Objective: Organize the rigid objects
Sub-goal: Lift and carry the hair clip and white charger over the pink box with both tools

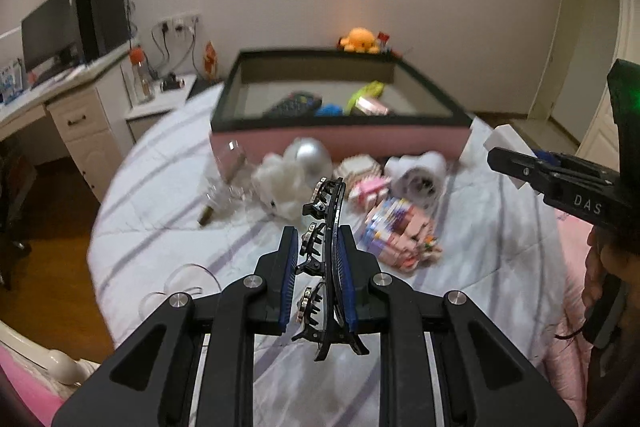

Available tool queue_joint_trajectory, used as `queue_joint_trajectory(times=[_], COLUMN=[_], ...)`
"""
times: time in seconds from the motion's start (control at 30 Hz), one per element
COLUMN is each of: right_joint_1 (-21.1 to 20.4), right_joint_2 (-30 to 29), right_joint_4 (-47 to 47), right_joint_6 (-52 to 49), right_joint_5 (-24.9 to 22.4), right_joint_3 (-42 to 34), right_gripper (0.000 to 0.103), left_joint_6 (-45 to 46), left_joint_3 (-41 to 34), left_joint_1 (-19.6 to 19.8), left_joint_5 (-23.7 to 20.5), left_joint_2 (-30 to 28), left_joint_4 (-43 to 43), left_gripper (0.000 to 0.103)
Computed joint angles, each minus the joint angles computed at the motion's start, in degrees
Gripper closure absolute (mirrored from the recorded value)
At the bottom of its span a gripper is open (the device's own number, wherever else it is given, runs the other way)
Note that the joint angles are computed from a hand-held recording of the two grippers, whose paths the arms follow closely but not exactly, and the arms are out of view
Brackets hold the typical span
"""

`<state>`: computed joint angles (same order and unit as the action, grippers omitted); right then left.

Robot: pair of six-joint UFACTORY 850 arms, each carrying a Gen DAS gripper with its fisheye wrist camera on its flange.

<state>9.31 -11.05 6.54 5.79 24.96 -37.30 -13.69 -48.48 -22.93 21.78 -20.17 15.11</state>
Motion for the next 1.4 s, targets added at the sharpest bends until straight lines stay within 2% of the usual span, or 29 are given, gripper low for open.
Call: queue_joint_trajectory(times=[0.13, 0.2, 0.33, 0.43, 0.63, 0.7, 1.0, 1.4], right_joint_1=[1.6, 3.0, 5.8, 7.8, 11.2, 11.8, 11.8, 6.5], right_joint_2=[4.6, 6.9, 11.9, 15.1, 19.2, 19.6, 18.5, 13.1], right_joint_4=[0.3, 2.7, 7.1, 10.9, 17.5, 18.8, 17.9, 9.5], right_joint_6=[-0.2, -3.0, -7.6, -12.0, -19.5, -20.9, -20.4, -14.3], right_joint_5=[2.2, 2.6, 4.7, 6.4, 8.4, 8.9, 8.7, 8.1], right_joint_3=[2.5, 3.5, 5.7, 6.9, 7.7, 7.6, 6.1, 1.0], right_gripper=[0.062, 0.062, 0.062, 0.062, 0.062, 0.062, 0.062, 0.062], left_joint_6=[6.4, 7.1, 13.7, 13.3, 20.8, 20.4, 22.6, 29.5], left_joint_3=[3.0, 4.3, 6.2, 7.8, 10.0, 10.0, 7.9, -1.4], left_joint_1=[-0.5, -0.4, -0.8, -0.2, -1.3, -0.8, -0.6, -2.2], left_joint_5=[2.1, 2.5, 4.7, 6.7, 10.1, 9.5, 8.5, 6.5], left_joint_2=[4.7, 7.1, 11.2, 14.8, 19.5, 20.3, 18.7, 10.8], left_joint_4=[-7.1, -7.9, -16.7, -17.3, -24.6, -23.5, -24.6, -29.3], left_gripper=[0.084, 0.084, 0.084, 0.084, 0.084, 0.084, 0.084, 0.084])
